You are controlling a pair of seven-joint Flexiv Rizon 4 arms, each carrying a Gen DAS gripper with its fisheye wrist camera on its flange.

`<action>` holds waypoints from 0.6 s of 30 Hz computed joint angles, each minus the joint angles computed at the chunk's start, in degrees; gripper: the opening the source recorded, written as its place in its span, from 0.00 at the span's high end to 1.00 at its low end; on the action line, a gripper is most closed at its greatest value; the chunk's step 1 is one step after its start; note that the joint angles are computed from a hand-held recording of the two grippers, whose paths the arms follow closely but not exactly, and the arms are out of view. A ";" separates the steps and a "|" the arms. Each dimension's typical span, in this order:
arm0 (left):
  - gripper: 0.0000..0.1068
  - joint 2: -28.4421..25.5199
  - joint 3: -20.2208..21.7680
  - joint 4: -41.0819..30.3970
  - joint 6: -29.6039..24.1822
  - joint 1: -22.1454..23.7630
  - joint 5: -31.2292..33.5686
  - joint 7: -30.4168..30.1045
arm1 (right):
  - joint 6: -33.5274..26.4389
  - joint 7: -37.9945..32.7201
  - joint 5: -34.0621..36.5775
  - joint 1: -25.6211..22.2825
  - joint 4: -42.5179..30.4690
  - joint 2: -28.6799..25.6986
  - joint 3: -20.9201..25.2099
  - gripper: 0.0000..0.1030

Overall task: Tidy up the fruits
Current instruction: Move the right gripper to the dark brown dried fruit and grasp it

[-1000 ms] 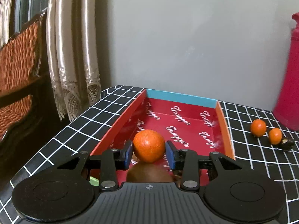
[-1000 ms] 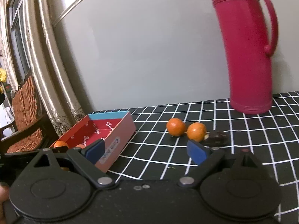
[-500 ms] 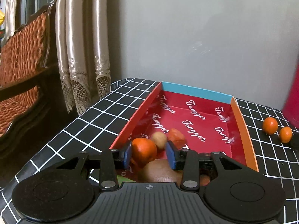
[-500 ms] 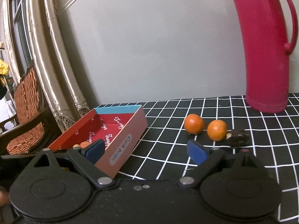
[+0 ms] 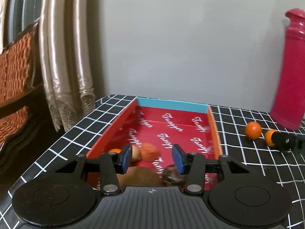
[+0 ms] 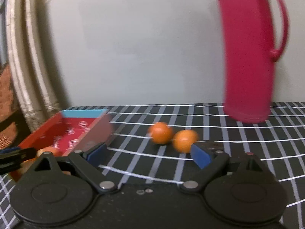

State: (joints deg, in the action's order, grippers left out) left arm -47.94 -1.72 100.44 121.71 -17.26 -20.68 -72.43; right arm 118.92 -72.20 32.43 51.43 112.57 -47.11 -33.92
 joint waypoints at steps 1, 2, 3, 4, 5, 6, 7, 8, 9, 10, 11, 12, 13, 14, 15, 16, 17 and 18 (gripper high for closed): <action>0.56 0.07 -0.30 -0.11 -0.46 0.01 0.26 0.08 | -0.47 0.37 0.82 0.04 0.05 -0.19 -0.68 0.09; 0.56 0.16 -1.01 -0.10 -0.50 0.52 1.07 -0.23 | -1.26 0.86 1.54 0.20 0.12 -0.46 -1.68 0.10; 0.56 0.09 -1.03 -0.24 -0.41 0.38 1.18 -0.36 | -2.11 1.54 2.24 0.71 0.26 -0.98 -3.08 0.11; 0.56 0.06 -0.77 -0.38 -0.44 -0.07 0.93 -0.32 | -2.91 2.46 2.65 1.25 0.45 -1.55 -4.46 0.12; 0.55 0.05 -0.97 -0.60 -0.65 -0.08 1.20 -0.33 | -3.28 3.54 2.66 1.23 0.74 -1.83 -5.14 0.14; 0.55 -0.04 -1.19 -0.89 -0.82 -0.01 1.50 -0.38 | -3.50 4.62 2.54 1.10 0.92 -2.12 -5.57 0.18; 0.55 -0.17 -1.15 -1.13 -0.83 -0.23 1.52 -0.41 | -3.84 5.56 2.28 1.03 1.17 -2.41 -6.09 0.21; 0.54 -0.29 -1.03 -1.22 -0.77 -0.50 1.46 -0.43 | -4.40 6.36 1.86 1.08 1.43 -2.73 -6.70 0.27; 0.53 -0.37 -1.00 -1.38 -0.99 -0.73 1.31 -0.43 | -4.80 7.09 1.17 0.80 1.67 -2.81 -6.86 0.32; 0.53 -0.36 -1.37 -1.46 -1.36 -0.53 1.57 -0.59 | -5.27 7.95 0.50 0.43 1.81 -2.79 -6.88 0.33; 0.52 -0.43 -1.59 -1.57 -1.56 -0.38 1.87 -0.72 | -5.56 8.80 -0.39 -0.32 1.74 -2.68 -6.48 0.35; 0.52 -0.64 -1.45 -1.81 -1.64 -0.50 1.98 -0.68 | -5.75 9.52 -1.35 -0.94 1.68 -2.63 -6.16 0.36; 0.51 -0.72 -1.18 -1.84 -1.64 -0.74 1.92 -0.62 | -5.95 10.17 -2.22 -1.17 1.88 -2.52 -6.10 0.36; 0.51 -0.75 -1.11 -1.92 -1.87 -0.81 1.88 -0.60 | -6.09 10.87 -2.93 -1.19 2.05 -2.57 -6.21 0.36; 0.51 -0.70 -1.26 -1.86 -1.97 -0.61 2.11 -0.71 | -6.06 11.64 -3.80 -1.66 1.82 -2.74 -5.95 0.36; 0.51 -0.68 -1.20 -1.79 -1.93 -0.60 2.13 -0.81 | -5.98 12.25 -5.04 -2.59 1.71 -2.50 -5.15 0.36; 0.50 -0.70 -0.87 -1.78 -1.84 -0.84 1.86 -0.83 | -6.16 12.68 -6.51 -3.95 1.30 -2.07 -4.00 0.36; 0.50 -0.68 -0.67 -1.77 -1.85 -0.97 1.66 -0.83 | -6.51 13.29 -7.16 -4.25 1.15 -1.96 -3.76 0.36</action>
